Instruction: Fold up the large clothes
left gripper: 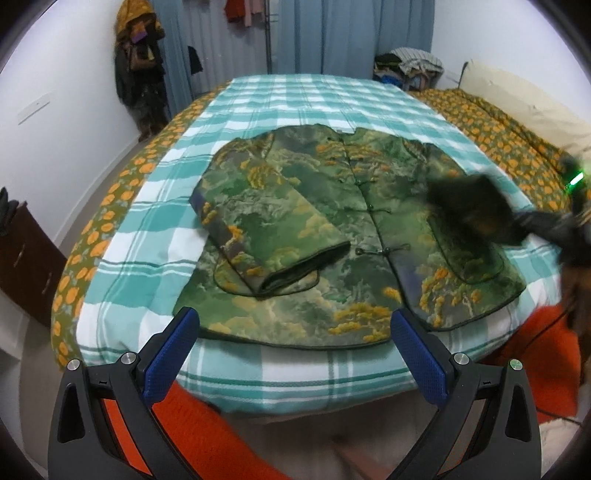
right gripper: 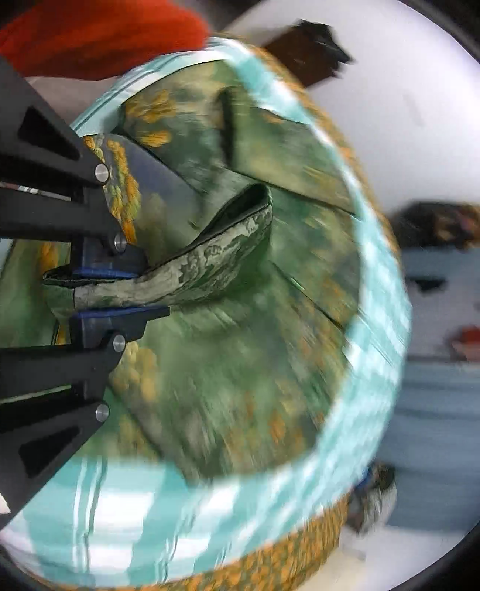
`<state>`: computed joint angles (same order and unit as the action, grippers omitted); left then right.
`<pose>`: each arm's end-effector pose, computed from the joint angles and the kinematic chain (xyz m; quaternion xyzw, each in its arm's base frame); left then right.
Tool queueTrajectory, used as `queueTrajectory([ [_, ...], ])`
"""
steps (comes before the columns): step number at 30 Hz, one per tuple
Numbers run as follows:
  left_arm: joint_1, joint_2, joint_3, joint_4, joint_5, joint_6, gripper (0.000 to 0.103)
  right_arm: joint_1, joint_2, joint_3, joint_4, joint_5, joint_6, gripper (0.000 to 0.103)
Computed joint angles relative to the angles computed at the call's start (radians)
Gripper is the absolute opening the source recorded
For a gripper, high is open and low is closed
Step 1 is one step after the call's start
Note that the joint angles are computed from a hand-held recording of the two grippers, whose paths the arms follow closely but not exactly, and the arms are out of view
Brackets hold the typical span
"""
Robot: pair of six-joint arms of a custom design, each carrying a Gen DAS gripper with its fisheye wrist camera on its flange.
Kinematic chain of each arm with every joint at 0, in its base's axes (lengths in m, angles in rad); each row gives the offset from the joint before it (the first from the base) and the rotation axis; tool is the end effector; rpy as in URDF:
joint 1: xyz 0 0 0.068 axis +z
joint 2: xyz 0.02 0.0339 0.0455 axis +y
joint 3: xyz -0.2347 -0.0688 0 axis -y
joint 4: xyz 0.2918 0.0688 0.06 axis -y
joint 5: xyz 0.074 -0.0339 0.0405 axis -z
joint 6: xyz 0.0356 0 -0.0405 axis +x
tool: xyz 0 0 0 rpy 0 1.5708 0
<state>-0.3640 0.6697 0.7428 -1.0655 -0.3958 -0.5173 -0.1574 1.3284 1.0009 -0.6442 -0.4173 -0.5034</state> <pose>0.1741 -0.0516 0.2509 -0.1279 0.9327 0.0512 0.3333 0.3177 -0.0358 0.2163 -0.2211 0.9103 0.0936 0.3373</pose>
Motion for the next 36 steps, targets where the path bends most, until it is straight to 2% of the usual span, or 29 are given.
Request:
queueTrajectory([
  [3, 0.011, 0.039, 0.005, 0.044, 0.007, 0.054, 0.103, -0.158, 0.009, 0.087, 0.007, -0.029, 0.006, 0.012],
  [5, 0.019, 0.067, 0.011, 0.083, 0.012, 0.106, 0.103, -0.241, 0.039, 0.131, 0.065, -0.002, 0.01, 0.012],
  [12, 0.128, 0.159, 0.025, 0.211, 0.079, 0.338, 0.103, -0.448, 0.313, 0.372, 0.128, 0.078, 0.076, 0.013],
  [13, 0.158, 0.17, 0.026, 0.227, 0.097, 0.369, 0.103, -0.464, 0.353, 0.407, 0.128, 0.1, 0.083, 0.016],
  [14, 0.195, 0.187, 0.032, 0.24, 0.123, 0.403, 0.103, -0.459, 0.389, 0.428, 0.159, 0.156, 0.097, 0.031],
  [15, 0.223, 0.203, 0.036, 0.248, 0.15, 0.43, 0.103, -0.461, 0.393, 0.417, 0.205, 0.214, 0.105, 0.053],
  [17, 0.271, 0.245, 0.044, 0.27, 0.18, 0.495, 0.103, -0.468, 0.365, 0.357, 0.311, 0.296, 0.127, 0.068],
  [20, 0.28, 0.322, 0.036, 0.332, 0.171, 0.596, 0.103, -0.479, 0.321, 0.306, 0.338, 0.327, 0.154, 0.068],
  [24, 0.261, 0.525, 0.045, 0.442, 0.142, 0.724, 0.103, -0.481, 0.19, 0.202, 0.268, 0.216, 0.184, 0.068],
  [27, 0.278, 0.663, 0.075, 0.515, 0.117, 0.734, 0.103, -0.452, 0.011, 0.056, 0.236, 0.107, 0.207, 0.068],
  [30, 0.352, 0.765, 0.128, 0.538, 0.177, 0.69, 0.102, -0.391, -0.162, -0.092, 0.219, 0.046, 0.241, 0.069],
  [31, 0.384, 0.777, 0.138, 0.534, 0.232, 0.678, 0.092, -0.384, -0.191, -0.119, 0.213, 0.027, 0.246, 0.069],
  [32, 0.412, 0.788, 0.146, 0.526, 0.293, 0.668, 0.072, -0.36, -0.24, -0.157, 0.201, 0.017, 0.26, 0.069],
  [33, 0.445, 0.794, 0.155, 0.504, 0.369, 0.662, 0.059, -0.327, -0.304, -0.204, 0.187, 0.012, 0.28, 0.069],
  [34, 0.458, 0.788, 0.153, 0.496, 0.407, 0.657, 0.03, -0.308, -0.343, -0.237, 0.183, 0.008, 0.295, 0.069],
  [35, 0.464, 0.77, 0.145, 0.493, 0.421, 0.654, 0.012, -0.294, -0.372, -0.263, 0.18, 0.004, 0.305, 0.069],
  [36, 0.467, 0.732, 0.131, 0.489, 0.41, 0.647, 0.011, -0.278, -0.4, -0.287, 0.174, -0.002, 0.316, 0.069],
])
